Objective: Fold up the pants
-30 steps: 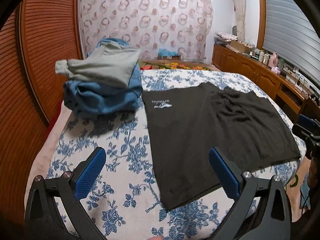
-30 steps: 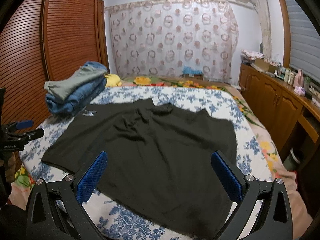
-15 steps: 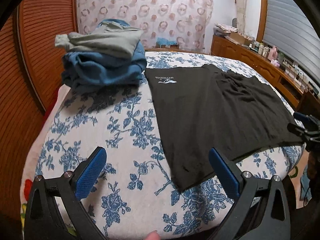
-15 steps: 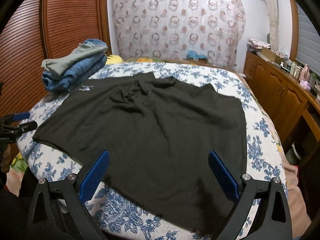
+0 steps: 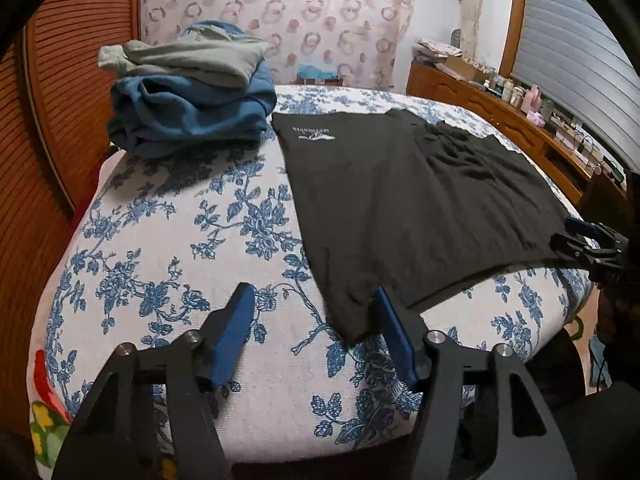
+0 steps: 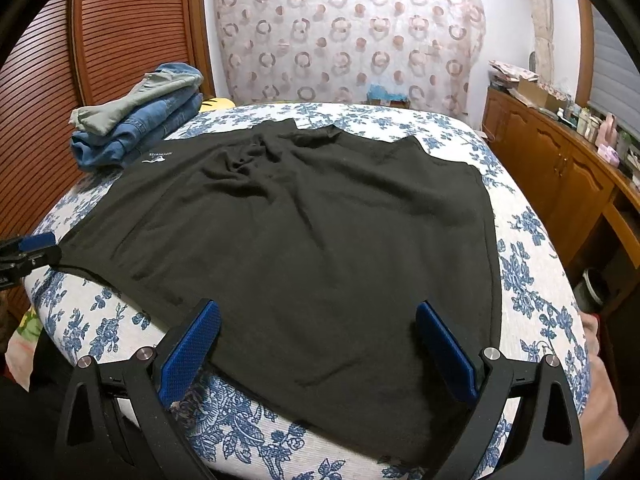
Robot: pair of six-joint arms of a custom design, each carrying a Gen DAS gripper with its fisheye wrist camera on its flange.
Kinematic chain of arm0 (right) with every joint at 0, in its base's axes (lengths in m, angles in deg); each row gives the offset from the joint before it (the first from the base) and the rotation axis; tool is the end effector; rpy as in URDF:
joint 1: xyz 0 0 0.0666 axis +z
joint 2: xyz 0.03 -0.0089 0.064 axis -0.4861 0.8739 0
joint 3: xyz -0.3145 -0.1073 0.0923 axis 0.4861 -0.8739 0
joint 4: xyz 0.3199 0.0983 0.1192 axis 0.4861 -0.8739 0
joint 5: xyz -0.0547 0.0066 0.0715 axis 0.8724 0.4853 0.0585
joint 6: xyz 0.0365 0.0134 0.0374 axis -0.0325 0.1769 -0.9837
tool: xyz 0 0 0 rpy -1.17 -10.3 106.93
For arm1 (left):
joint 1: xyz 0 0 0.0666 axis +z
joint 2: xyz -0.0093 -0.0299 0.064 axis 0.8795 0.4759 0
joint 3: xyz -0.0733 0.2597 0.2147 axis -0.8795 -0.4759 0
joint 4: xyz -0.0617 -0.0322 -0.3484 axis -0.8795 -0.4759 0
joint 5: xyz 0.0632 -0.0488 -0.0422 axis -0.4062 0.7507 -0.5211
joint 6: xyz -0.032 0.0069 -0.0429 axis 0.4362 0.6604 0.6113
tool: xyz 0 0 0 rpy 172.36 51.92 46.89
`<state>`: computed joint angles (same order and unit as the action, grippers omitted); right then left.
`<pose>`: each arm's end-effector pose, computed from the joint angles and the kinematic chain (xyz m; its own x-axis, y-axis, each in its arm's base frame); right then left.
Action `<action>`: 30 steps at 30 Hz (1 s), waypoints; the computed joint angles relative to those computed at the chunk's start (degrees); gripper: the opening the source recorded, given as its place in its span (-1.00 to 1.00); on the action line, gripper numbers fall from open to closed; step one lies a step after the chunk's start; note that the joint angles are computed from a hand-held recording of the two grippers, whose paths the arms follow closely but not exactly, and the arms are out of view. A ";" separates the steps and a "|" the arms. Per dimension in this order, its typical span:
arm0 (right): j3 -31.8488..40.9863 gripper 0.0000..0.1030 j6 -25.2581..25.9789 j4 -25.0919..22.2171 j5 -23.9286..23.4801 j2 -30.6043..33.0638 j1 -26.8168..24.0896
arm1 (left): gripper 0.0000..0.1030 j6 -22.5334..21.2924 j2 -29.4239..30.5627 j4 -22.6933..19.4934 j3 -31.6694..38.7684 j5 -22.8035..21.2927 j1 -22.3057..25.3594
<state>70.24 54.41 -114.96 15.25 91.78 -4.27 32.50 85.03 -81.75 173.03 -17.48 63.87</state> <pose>0.5057 0.2167 0.3725 -0.6102 0.1085 -0.7848 0.1513 0.9883 0.0190 0.6258 0.0084 0.3144 -0.6414 0.3129 -0.7005 0.5212 0.8477 -0.0986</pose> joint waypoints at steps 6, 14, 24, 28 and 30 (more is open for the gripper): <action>2.31 0.77 0.54 -0.71 -0.11 1.80 0.08 | -0.13 -1.07 -0.44 -0.28 -0.68 1.07 -0.21; 3.49 0.42 2.17 -0.56 -0.38 2.60 -0.74 | -0.77 -2.61 0.13 -2.93 0.73 3.60 -0.76; 3.14 0.13 2.14 -0.55 -0.90 2.07 -1.52 | -0.90 -2.71 -0.08 -3.92 3.85 8.37 -1.36; 3.02 0.01 2.05 -0.30 -0.77 1.71 -1.67 | -0.90 -2.73 0.44 -5.61 6.62 10.28 -1.90; 2.82 0.00 2.07 -0.08 -0.77 1.51 -1.72 | -0.91 -2.95 0.78 -7.05 8.67 12.04 -2.24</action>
<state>73.06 56.48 -115.05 14.48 93.29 -5.99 29.55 85.81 -88.80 181.70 -5.44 61.63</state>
